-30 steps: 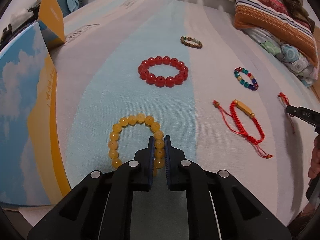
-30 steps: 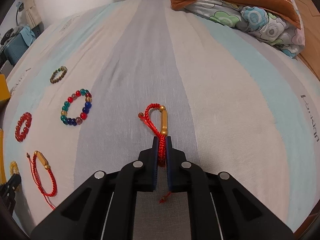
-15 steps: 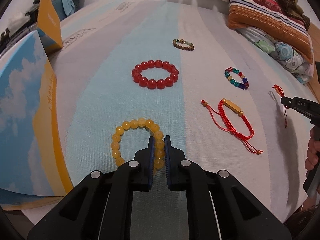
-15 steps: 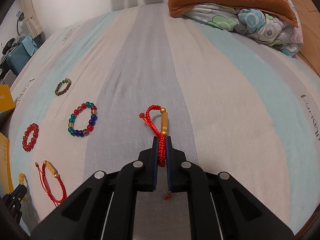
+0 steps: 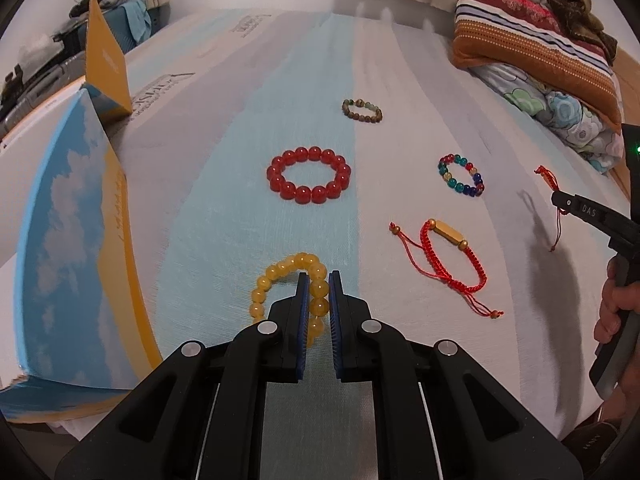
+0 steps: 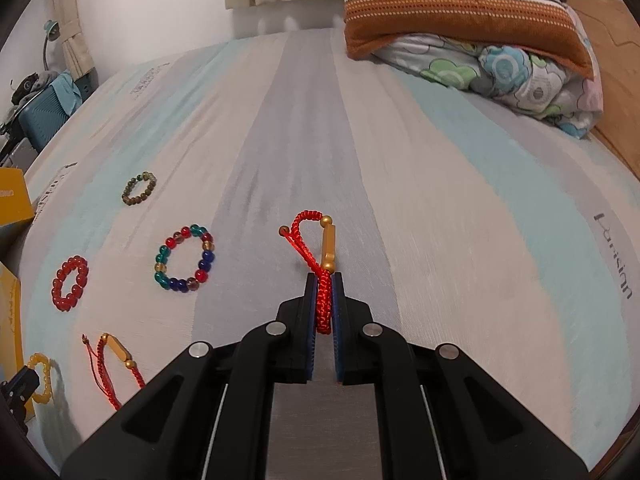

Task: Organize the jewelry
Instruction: 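Carry the yellow bracelet and red cord bracelet with both tools into the box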

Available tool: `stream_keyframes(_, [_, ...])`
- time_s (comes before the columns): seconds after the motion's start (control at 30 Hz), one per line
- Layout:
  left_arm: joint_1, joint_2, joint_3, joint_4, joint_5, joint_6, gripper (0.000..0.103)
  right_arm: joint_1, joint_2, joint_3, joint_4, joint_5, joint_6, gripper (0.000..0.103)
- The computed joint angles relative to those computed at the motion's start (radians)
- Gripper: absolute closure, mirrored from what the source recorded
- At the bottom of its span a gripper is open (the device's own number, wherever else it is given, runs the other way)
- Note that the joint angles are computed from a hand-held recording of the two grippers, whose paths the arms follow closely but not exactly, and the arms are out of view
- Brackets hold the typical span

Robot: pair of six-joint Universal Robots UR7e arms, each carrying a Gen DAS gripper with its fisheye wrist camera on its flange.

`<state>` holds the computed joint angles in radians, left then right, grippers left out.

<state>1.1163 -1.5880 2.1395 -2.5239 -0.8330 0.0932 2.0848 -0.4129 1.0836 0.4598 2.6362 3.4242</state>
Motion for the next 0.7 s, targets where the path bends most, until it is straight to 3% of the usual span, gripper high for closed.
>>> stream_keyframes(0.4, [-0.043,-0.054,-0.015,0.072,0.005,-0.033,0.095,0.014,-0.005,0.004,-0.01,0.005,-0.01,0.097])
stream_keyframes(0.7, [-0.073,-0.099,-0.024,0.14,0.004,-0.075,0.095,0.028,0.012,-0.018,0.059,-0.001,0.028,0.097])
